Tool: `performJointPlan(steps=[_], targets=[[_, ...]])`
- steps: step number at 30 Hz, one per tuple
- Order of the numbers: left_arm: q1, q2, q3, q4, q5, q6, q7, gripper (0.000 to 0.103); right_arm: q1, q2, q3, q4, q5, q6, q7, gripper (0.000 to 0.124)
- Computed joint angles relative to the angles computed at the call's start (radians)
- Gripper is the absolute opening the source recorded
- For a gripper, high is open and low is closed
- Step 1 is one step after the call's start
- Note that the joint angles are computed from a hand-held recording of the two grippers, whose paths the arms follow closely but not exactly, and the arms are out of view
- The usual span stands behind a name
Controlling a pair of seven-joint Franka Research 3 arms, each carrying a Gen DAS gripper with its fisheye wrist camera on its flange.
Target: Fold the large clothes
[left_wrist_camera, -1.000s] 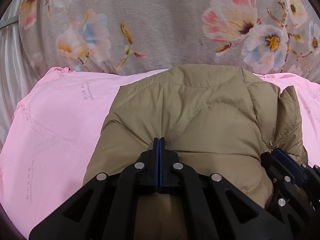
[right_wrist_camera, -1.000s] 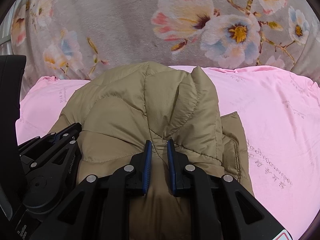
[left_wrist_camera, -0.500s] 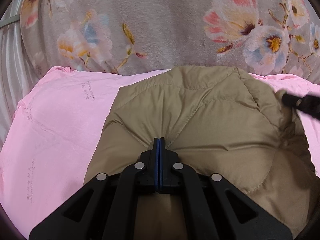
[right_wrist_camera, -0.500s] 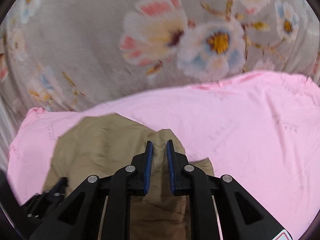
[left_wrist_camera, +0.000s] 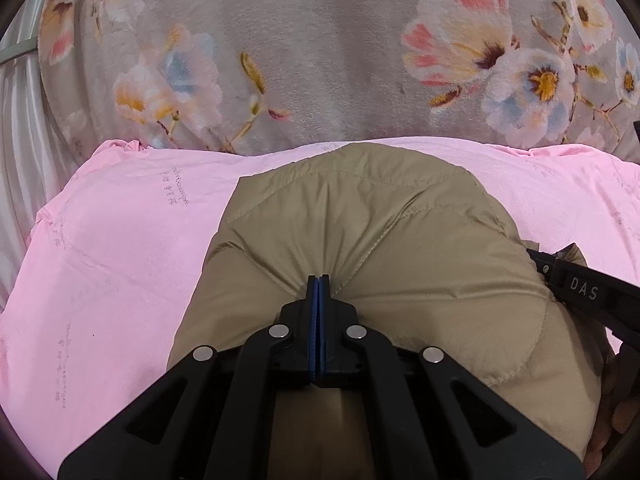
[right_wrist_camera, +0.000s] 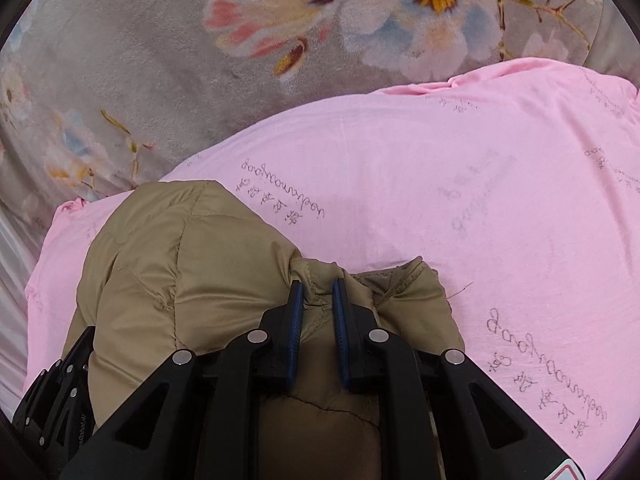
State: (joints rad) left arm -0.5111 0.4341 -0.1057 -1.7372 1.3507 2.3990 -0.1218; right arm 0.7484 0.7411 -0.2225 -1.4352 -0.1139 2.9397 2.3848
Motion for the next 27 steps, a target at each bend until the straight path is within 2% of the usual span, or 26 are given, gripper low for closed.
performJointPlan(steps=[5, 9, 10, 12, 14, 16, 18, 19, 20, 23, 25, 27], targets=[[0.0, 0.001, 0.001, 0.002, -0.001, 0.0, 0.003, 0.0, -0.031, 0.01, 0.038, 0.017, 0.023, -0.008, -0.031, 0.012], [0.003, -0.001, 0.001, -0.002, -0.001, 0.01, 0.001, 0.0, -0.031, 0.001, 0.039, 0.009, 0.028, -0.007, -0.04, 0.012], [0.009, -0.006, 0.0, -0.008, -0.004, 0.026, 0.0, 0.0, -0.019, -0.013, 0.023, -0.009, 0.02, -0.002, -0.036, 0.012], [0.027, -0.029, -0.009, -0.029, -0.039, 0.051, 0.051, 0.0, 0.077, -0.084, -0.084, -0.103, -0.047, 0.012, 0.026, 0.012], [0.039, -0.081, -0.019, -0.079, -0.071, 0.06, 0.101, 0.003, 0.159, -0.176, -0.157, -0.23, -0.135, 0.07, 0.057, 0.014], [0.059, -0.14, -0.026, -0.143, -0.077, 0.099, 0.07, 0.007, 0.209, -0.23, -0.193, -0.31, -0.199, 0.095, 0.068, 0.014], [0.08, -0.171, -0.035, -0.183, -0.093, 0.121, 0.029, 0.017, 0.208, -0.247, -0.177, -0.35, -0.223, 0.097, 0.066, 0.014], [0.086, -0.17, -0.038, -0.186, -0.086, 0.126, 0.015, 0.017, 0.221, -0.241, -0.19, -0.36, -0.238, 0.109, 0.086, 0.014], [0.079, -0.159, -0.039, -0.18, -0.06, 0.105, -0.004, 0.017, 0.25, -0.231, -0.225, -0.371, -0.255, 0.13, 0.119, 0.015], [0.032, -0.112, -0.042, -0.144, 0.032, -0.024, -0.043, 0.017, 0.356, -0.187, -0.347, -0.38, -0.271, 0.17, 0.176, 0.016], [0.017, -0.1, -0.043, -0.14, 0.073, -0.067, -0.073, 0.017, 0.363, -0.176, -0.352, -0.369, -0.252, 0.158, 0.157, 0.017], [0.032, -0.106, -0.045, -0.15, 0.082, -0.032, -0.097, 0.017, 0.323, -0.18, -0.307, -0.365, -0.222, 0.161, 0.122, 0.017]])
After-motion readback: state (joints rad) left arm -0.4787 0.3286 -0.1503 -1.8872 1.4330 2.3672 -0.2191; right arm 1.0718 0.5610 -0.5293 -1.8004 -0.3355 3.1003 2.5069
